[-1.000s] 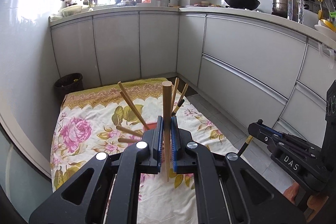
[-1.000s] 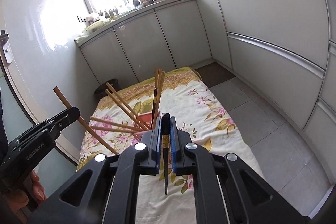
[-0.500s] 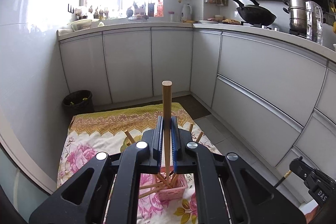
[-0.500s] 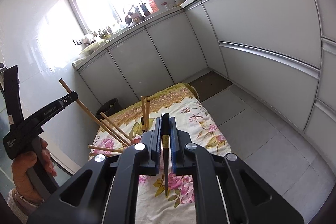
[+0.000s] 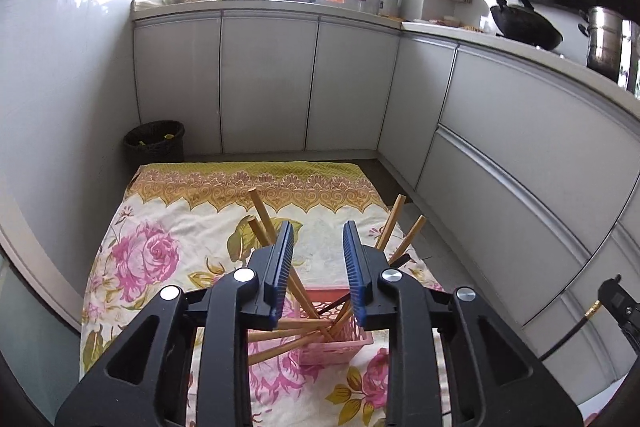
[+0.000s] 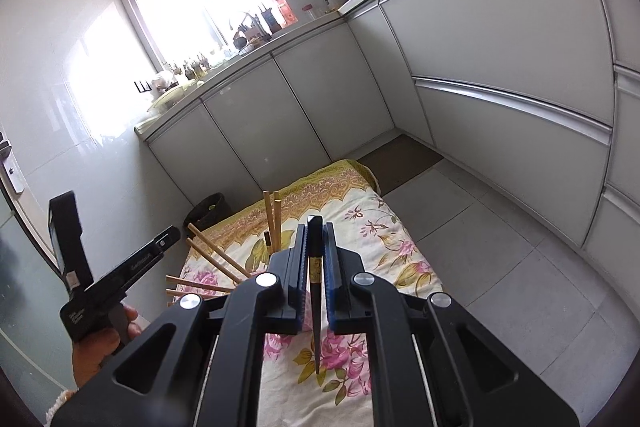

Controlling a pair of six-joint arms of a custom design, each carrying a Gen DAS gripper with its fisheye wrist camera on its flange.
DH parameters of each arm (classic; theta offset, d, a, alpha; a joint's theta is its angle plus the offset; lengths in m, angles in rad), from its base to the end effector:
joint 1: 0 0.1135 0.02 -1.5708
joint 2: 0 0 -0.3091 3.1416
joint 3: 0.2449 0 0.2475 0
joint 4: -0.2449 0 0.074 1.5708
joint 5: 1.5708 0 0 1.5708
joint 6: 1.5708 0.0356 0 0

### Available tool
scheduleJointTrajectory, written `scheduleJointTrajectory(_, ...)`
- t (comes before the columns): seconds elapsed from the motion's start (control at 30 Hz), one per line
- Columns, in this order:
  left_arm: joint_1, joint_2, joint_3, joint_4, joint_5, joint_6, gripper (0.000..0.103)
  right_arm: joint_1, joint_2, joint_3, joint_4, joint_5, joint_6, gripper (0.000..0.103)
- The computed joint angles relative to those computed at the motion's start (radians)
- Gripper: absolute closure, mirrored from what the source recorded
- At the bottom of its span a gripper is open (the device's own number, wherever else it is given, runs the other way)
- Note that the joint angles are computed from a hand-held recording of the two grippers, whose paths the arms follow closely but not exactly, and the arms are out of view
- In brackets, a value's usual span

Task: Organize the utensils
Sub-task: 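Open the left tool to drop its chopstick in the basket while the right tool releases its own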

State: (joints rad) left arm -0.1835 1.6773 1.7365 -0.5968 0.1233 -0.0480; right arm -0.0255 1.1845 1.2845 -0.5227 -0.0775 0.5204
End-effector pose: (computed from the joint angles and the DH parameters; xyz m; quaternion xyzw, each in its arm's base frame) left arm 0.3757 -0.0742 0.4390 0.0891 0.8638 -0.1102 0.4835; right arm 0.2363 -0.0033 0.4386 0.2059 0.8137 0.1644 0.5181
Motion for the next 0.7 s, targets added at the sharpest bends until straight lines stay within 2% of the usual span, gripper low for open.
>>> scheduleJointTrajectory(0.17, 0.081, -0.132, -0.088, 0.018, 0.076, -0.011, 0.068, 0.07, 0.07, 0.096, 0.019, 0.056, 0.002, 0.096)
scheduleJointTrajectory(0.5, 0.175, -0.226, -0.173, 0.026, 0.12, 0.029, 0.068, 0.218, 0.319, 0.335, 0.117, 0.221, -0.058, 0.096)
scheduleJointTrajectory(0.7, 0.219, -0.228, -0.19, 0.05, 0.139, 0.04, 0.068, 0.267, 0.444, 0.396, 0.162, 0.271, -0.108, 0.096)
